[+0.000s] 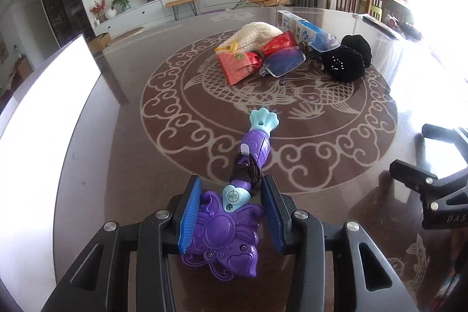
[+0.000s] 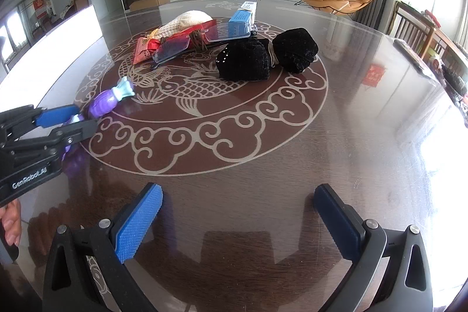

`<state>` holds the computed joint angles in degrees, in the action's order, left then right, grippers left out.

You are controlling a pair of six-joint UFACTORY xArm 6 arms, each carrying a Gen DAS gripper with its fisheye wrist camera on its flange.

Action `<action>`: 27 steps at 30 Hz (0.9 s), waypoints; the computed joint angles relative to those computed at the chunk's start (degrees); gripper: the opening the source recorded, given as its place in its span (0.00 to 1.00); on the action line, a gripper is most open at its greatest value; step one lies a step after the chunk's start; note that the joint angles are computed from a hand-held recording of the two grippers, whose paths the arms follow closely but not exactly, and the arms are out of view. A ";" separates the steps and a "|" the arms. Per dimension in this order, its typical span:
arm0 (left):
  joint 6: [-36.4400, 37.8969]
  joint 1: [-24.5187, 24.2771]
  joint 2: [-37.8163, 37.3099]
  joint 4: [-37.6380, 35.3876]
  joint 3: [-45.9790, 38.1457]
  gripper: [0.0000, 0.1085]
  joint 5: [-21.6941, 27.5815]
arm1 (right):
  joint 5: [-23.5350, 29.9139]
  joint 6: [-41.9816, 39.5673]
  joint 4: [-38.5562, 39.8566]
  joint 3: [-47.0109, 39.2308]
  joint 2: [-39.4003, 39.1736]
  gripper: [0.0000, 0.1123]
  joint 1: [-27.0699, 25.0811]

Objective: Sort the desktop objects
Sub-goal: 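Grasp the purple toy with teal tail with the left tool, then lift the purple toy with the left tool while the right tool grasps black fuzzy cloth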

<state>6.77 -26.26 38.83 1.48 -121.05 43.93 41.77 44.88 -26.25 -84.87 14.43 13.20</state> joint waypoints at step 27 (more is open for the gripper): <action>-5.92 3.87 11.65 -1.87 -18.69 0.94 9.41 | 5.39 -7.94 10.22 -23.58 15.43 0.90 -3.75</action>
<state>0.85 -22.39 50.48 -0.39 -139.73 53.34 47.16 36.94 -16.03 -108.45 29.86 9.45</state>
